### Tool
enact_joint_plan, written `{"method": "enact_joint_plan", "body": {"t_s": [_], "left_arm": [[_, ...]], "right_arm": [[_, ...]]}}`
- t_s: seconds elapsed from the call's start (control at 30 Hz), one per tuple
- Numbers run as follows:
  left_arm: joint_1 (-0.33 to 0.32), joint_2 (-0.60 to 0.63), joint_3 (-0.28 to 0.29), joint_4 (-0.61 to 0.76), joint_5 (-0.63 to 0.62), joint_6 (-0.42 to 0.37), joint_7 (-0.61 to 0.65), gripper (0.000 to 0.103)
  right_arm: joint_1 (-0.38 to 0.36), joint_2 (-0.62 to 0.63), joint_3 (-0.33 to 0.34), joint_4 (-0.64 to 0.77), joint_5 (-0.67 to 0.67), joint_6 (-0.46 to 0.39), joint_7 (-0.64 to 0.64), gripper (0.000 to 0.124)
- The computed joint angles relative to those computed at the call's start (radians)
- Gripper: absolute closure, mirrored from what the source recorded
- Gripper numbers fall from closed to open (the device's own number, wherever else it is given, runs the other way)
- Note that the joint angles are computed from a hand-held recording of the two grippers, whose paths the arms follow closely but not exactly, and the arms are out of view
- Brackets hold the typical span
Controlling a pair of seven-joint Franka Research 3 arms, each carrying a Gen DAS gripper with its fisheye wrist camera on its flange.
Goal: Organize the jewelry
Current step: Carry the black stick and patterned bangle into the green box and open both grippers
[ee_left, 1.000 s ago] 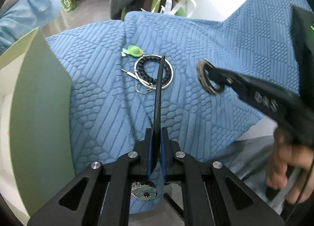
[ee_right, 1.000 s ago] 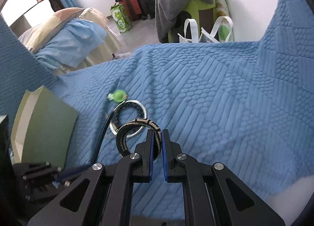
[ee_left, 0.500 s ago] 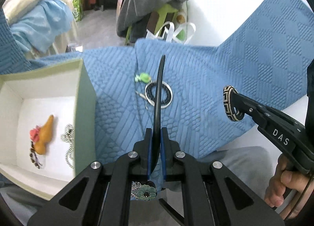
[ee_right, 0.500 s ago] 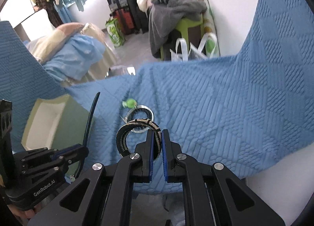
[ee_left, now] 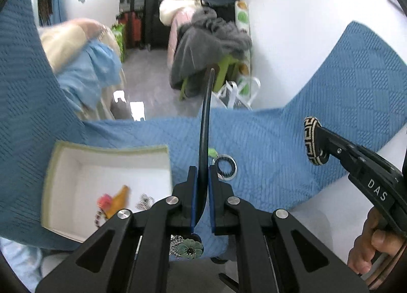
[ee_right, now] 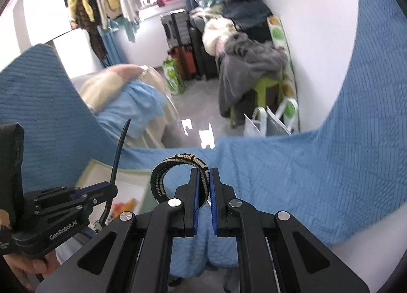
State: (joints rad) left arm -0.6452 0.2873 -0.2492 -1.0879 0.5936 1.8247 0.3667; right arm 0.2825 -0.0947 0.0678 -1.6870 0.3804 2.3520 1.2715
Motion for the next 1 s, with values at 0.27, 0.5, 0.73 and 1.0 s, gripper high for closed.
{"method": "enact_joint_plan", "body": {"t_s": [0.27, 0.5, 0.73, 1.0], "left_arm": [[-0.029, -0.066, 0.006, 0.015, 0.103, -0.094, 0.029, 0.095], [0.071, -0.225, -0.031, -0.199, 0.084, -0.049, -0.024, 0.095], [0.185, -0.365, -0.063, -0.448, -0.019, 0.034, -0.072, 0.096], [0.270, -0.482, -0.063, -0.688, -0.160, 0.150, -0.097, 0.096]], "right_arm": [[0.040, -0.012, 0.027, 0.060, 0.032, 0.032, 0.013, 0.117], [0.092, 0.002, 0.061, 0.078, 0.018, 0.033, 0.022, 0.117], [0.130, 0.046, 0.081, 0.061, -0.024, -0.003, 0.042, 0.117], [0.164, 0.110, 0.093, 0.044, -0.071, -0.061, 0.062, 0.117]]}}
